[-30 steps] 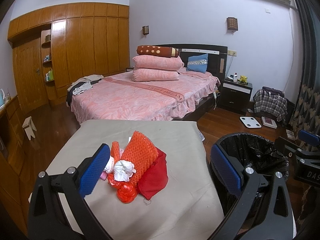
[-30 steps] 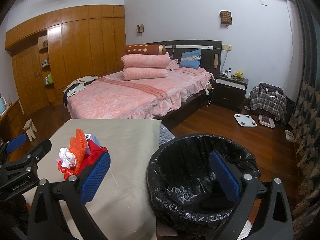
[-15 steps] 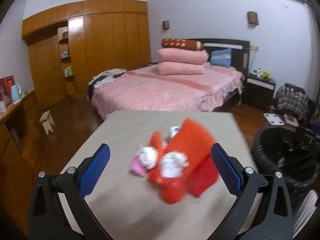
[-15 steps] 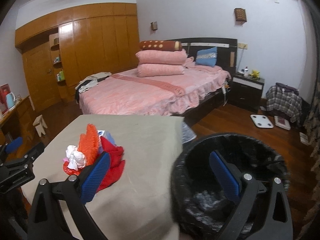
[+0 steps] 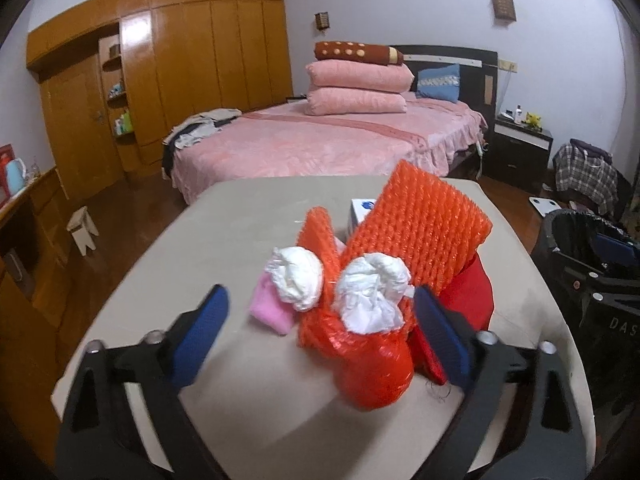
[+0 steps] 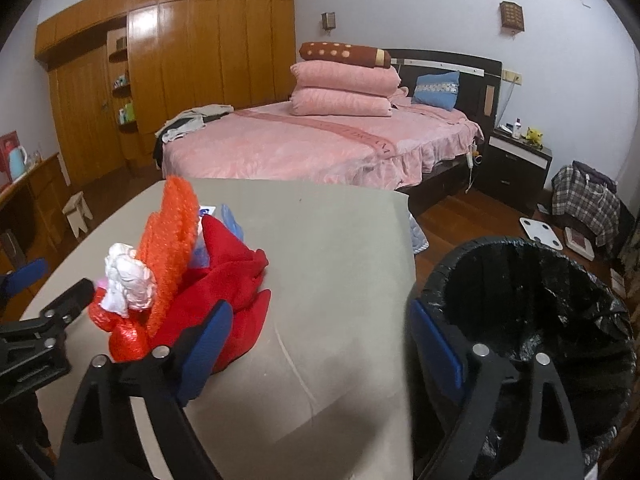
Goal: Collect trash
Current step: 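Grasp the white tissue ball from the pile with the left gripper, then grasp the red cloth from the pile with the right gripper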
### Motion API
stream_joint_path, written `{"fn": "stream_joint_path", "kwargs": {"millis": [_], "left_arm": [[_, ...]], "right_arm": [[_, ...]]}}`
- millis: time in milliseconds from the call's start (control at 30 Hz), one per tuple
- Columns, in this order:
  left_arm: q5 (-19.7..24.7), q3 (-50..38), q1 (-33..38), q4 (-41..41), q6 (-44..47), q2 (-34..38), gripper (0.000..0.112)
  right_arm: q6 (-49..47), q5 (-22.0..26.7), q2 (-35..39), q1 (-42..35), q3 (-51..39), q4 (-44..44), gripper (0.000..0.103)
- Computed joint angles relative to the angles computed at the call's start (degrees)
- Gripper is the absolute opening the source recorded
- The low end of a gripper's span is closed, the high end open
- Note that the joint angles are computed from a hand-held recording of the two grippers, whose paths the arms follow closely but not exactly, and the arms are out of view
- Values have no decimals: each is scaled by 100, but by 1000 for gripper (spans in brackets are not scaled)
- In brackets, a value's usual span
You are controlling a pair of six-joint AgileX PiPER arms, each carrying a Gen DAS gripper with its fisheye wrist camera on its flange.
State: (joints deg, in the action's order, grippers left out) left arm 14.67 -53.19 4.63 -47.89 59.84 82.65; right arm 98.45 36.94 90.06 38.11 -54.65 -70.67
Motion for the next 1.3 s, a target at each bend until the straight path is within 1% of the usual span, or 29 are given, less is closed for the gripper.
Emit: {"fn": "stream_joint_path", "kwargs": {"millis": [33, 133, 233, 300, 333, 367, 400, 467, 533, 667, 700, 800, 900, 933, 1033, 1133, 1233, 1267, 1300], "left_arm": [[9, -33, -4, -101, 99, 87, 76], [7, -179, -68, -564, 537, 379, 69], [4, -250, -213, -750, 795, 581, 63], [3, -281, -271, -743, 824, 683, 55], [101, -326, -257, -838, 936, 784, 46], [179, -347, -249, -882, 978, 846, 40], [208, -339, -246, -958, 1050, 877, 39], [220, -303, -240, -1174, 1258, 921, 32], [249, -238, -176, -1483, 1545, 875, 29], [491, -218, 88, -1731, 1722, 690, 27], [580, -172, 199, -1897, 1852, 601, 27], [669, -119, 361, -1934, 1899, 477, 27], [568, 26, 391, -1923, 2146, 484, 27], [559, -32, 392, -1722, 1963, 562, 27], [589, -108, 442, -1662, 1842, 674, 27], [594, -177, 432, -1564, 1772, 735, 27], [580, -173, 423, -1504, 1689, 769, 27], [552, -179, 392, -1441, 1594, 771, 27], [558, -172, 404, -1447, 1600, 771, 27]], "right_arm": [[-41, 14, 50, -10, -36, -15, 87], [-155, 19, 176, -65, -151, 18, 87], [-210, 3, 295, -112, -242, 61, 87], [-239, -29, 359, -137, -278, 76, 86], [-243, -27, 386, -130, -292, 70, 86], [-235, -13, 436, -104, -322, 52, 86], [-246, -23, 465, -96, -327, 51, 86], [-291, -57, 528, -86, -362, 89, 85], [-316, -88, 573, -53, -372, 124, 84], [-329, -181, 623, -12, -418, 130, 83], [-315, -194, 631, 4, -427, 115, 83], [-254, -232, 657, 64, -445, 69, 83], [-245, -307, 755, 113, -521, 46, 83], [-257, -301, 832, 147, -584, 47, 83], [-431, -400, 1021, 165, -747, 185, 82], [-761, -525, 1249, 151, -961, 384, 77], [-1030, -699, 1430, 106, -1107, 516, 67], [-1156, -790, 1492, 88, -1155, 560, 60], [-1349, -935, 1536, 62, -1195, 643, 49]]}}
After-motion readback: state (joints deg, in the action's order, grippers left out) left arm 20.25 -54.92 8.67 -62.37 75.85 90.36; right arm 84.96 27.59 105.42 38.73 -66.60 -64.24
